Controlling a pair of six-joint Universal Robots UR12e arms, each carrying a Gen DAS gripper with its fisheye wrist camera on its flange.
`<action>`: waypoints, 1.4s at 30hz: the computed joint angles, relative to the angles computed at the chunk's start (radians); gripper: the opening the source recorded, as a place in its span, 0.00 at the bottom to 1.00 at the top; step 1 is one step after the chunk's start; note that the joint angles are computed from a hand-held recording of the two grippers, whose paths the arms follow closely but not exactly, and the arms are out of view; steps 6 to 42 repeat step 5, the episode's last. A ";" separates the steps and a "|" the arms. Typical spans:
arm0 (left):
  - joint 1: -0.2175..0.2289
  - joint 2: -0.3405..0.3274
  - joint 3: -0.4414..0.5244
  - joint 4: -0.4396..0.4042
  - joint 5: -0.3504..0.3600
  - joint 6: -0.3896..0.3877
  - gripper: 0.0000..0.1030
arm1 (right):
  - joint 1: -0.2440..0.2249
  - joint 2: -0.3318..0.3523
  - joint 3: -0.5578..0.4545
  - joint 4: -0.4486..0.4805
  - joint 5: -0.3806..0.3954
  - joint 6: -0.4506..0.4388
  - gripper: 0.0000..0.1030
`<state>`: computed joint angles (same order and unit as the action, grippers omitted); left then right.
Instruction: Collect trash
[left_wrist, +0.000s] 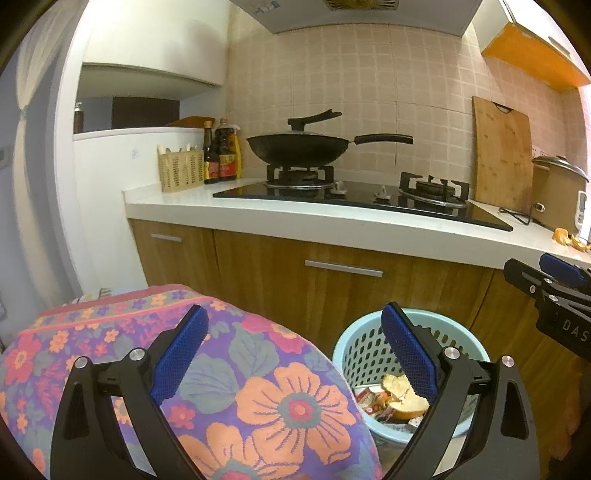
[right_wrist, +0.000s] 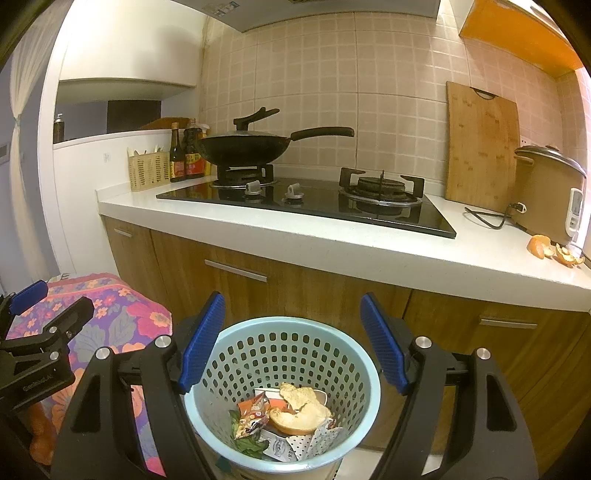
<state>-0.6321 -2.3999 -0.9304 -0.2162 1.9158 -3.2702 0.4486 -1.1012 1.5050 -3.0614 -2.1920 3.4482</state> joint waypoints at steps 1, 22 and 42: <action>-0.002 -0.002 0.002 0.003 0.010 0.005 0.89 | -0.002 0.000 -0.001 0.001 0.003 0.000 0.69; -0.003 -0.004 0.007 -0.006 0.021 0.001 0.89 | -0.003 0.000 -0.001 0.002 0.002 0.000 0.69; -0.003 -0.004 0.007 -0.006 0.021 0.001 0.89 | -0.003 0.000 -0.001 0.002 0.002 0.000 0.69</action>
